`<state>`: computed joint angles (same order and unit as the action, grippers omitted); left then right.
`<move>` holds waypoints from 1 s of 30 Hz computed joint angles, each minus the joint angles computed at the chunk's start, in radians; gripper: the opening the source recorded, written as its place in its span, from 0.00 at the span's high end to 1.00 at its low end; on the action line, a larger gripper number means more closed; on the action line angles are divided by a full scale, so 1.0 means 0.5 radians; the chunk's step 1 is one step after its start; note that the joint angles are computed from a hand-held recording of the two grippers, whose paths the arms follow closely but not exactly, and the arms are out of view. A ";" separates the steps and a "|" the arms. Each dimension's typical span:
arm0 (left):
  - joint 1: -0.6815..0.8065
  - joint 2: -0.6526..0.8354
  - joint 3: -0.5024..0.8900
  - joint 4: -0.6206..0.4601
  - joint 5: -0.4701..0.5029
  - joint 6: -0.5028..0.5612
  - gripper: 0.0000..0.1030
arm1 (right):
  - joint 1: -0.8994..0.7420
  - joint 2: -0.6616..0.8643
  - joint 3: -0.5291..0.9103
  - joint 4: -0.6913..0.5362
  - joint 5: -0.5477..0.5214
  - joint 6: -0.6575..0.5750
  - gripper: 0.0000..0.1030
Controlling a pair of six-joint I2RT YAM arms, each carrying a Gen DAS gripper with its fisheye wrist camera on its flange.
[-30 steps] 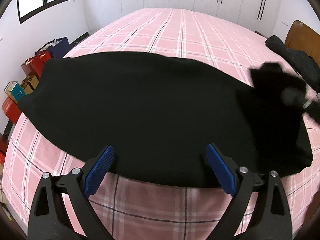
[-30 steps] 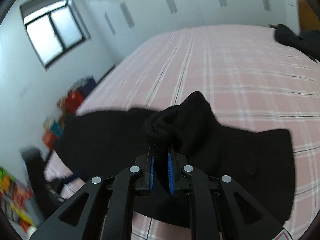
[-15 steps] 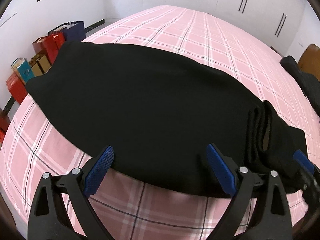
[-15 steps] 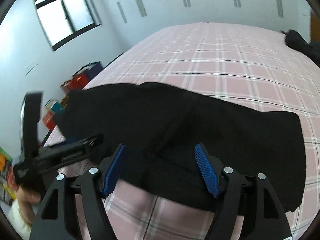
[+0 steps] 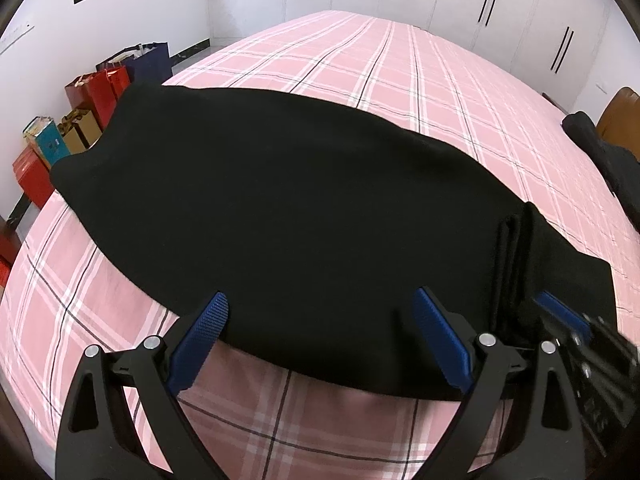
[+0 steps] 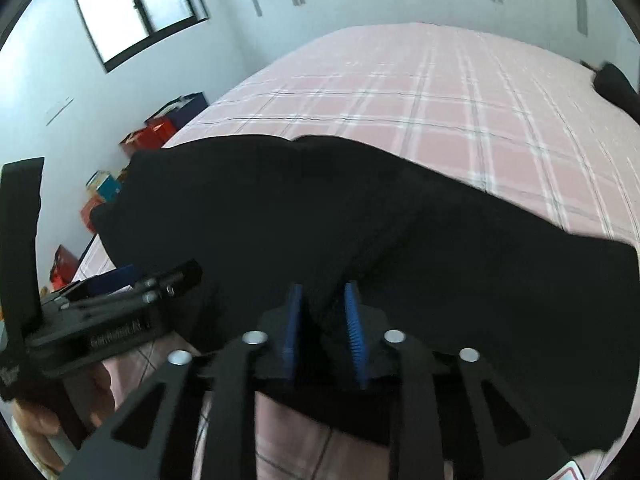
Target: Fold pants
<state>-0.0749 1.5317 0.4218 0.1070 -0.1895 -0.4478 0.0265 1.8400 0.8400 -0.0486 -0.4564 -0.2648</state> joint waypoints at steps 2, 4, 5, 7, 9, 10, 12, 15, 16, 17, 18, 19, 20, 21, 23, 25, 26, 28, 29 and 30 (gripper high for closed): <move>0.001 -0.009 -0.006 0.001 0.003 -0.008 0.11 | -0.015 -0.112 -0.155 0.121 0.068 -0.034 0.48; 0.010 -0.023 -0.015 0.005 0.010 0.002 0.11 | -0.004 -0.153 -0.218 0.157 0.094 -0.118 0.44; 0.003 -0.019 -0.015 0.004 0.003 0.006 0.11 | 0.004 -0.147 -0.212 0.155 0.113 -0.168 0.44; -0.001 -0.014 -0.015 0.002 -0.001 0.015 0.11 | 0.064 -0.118 -0.207 0.180 0.204 -0.241 0.44; -0.012 -0.002 -0.007 0.007 -0.016 0.000 0.11 | 0.153 -0.038 -0.204 0.261 0.366 -0.332 0.56; -0.002 -0.010 -0.011 0.011 -0.017 0.000 0.11 | 0.172 -0.002 -0.215 0.322 0.419 -0.384 0.66; 0.005 -0.016 -0.011 0.014 -0.032 -0.018 0.11 | 0.188 0.022 -0.195 0.364 0.432 -0.373 0.83; 0.055 -0.041 -0.020 0.021 -0.021 -0.043 0.11 | 0.135 -0.125 -0.132 0.247 0.283 -0.224 0.84; 0.074 -0.049 -0.021 0.021 -0.012 -0.044 0.11 | 0.120 -0.207 -0.113 0.198 0.177 -0.175 0.84; 0.096 -0.058 -0.026 0.025 -0.002 -0.048 0.11 | 0.127 -0.229 -0.081 0.157 0.117 -0.165 0.83; 0.110 -0.063 -0.030 0.031 0.012 -0.047 0.11 | 0.152 -0.211 -0.021 0.085 0.070 -0.165 0.81; 0.115 -0.061 -0.028 0.030 0.019 -0.044 0.11 | 0.186 -0.165 0.022 0.039 0.068 -0.163 0.76; 0.114 -0.055 -0.027 0.027 0.005 -0.040 0.13 | 0.238 -0.070 0.063 0.007 0.110 -0.184 0.72; 0.105 -0.040 -0.009 -0.013 -0.064 -0.046 0.11 | 0.275 0.035 0.102 -0.028 0.169 -0.215 0.72; 0.152 -0.045 -0.017 0.004 0.016 -0.017 0.10 | 0.269 0.096 0.051 0.027 0.191 -0.215 0.69; 0.156 -0.064 -0.036 0.040 0.036 -0.033 0.10 | 0.145 -0.068 -0.092 0.091 0.053 -0.154 0.68; 0.142 -0.070 -0.035 0.046 0.026 -0.026 0.10 | 0.008 -0.215 -0.180 0.087 -0.052 -0.120 0.68; 0.112 -0.058 -0.029 0.058 0.041 -0.021 0.10 | -0.241 -0.411 -0.296 0.104 -0.142 -0.085 0.65; 0.090 -0.047 -0.025 0.073 0.070 -0.018 0.10 | -0.415 -0.486 -0.336 0.084 -0.150 -0.096 0.63; 0.047 -0.038 -0.025 0.090 0.073 -0.029 0.10 | -0.562 -0.506 -0.352 0.064 -0.132 -0.124 0.57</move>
<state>-0.0514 1.5129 0.4093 0.1522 -0.1528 -0.4623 -0.2545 1.5871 0.6642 -0.0165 -0.5221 -0.3266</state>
